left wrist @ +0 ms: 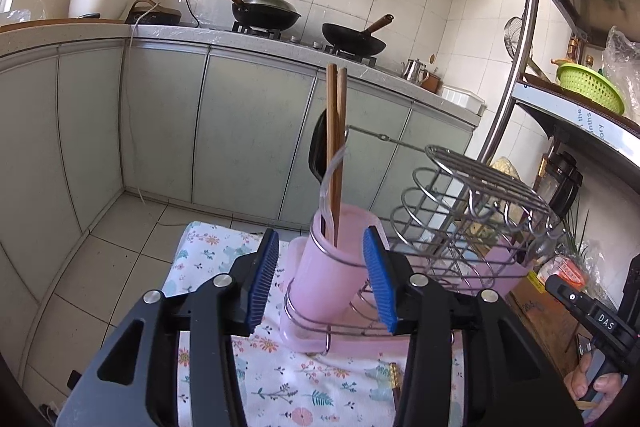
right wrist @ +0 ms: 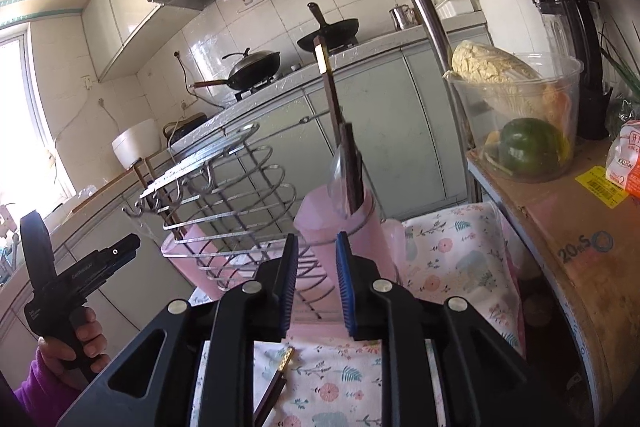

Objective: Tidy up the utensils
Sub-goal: 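Grasp a dark gold-tipped chopstick with the left tool while the right grasps a dark chopstick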

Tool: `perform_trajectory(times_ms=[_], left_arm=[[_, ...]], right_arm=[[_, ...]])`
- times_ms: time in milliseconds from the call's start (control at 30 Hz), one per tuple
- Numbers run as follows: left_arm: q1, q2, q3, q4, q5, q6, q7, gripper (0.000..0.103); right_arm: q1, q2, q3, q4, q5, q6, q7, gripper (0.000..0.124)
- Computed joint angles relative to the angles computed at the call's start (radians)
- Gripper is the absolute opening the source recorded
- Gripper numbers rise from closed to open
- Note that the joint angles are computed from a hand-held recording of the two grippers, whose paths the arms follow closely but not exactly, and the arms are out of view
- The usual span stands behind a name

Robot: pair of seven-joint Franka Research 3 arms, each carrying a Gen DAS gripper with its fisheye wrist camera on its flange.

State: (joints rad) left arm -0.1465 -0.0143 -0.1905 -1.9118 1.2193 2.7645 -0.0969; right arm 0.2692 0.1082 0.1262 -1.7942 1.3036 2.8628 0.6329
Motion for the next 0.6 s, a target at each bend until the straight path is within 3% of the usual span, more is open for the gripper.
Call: perform_trajectory(times_ms=[167,267,433,600], left_arm=[[-0.012,-0.014,-0.01,-0.038,-0.118,0.013,0.128,0.044],[-0.023,-0.01,-0.019,-0.051,-0.186,0.012,0.219,0.044],[-0.049,0.02,-0.027,-0.063,-0.394,0.037,0.433,0.044],[-0.082,0.083,-0.043,-0.026,-0.656,-0.017,0.692,0.044]], right_arm=[[0.014,-0.025,-0.005,-0.055,-0.116,-0.017,0.089,0.026],[0.029,-0.034,-0.014,-0.095,-0.257,0.006,0.197,0.027],[0.022,-0.043,-0.024,-0.136,-0.355,-0.029,0.328,0.027],[0.01,-0.051,-0.034,-0.161,-0.403,-0.094,0.397,0.027]])
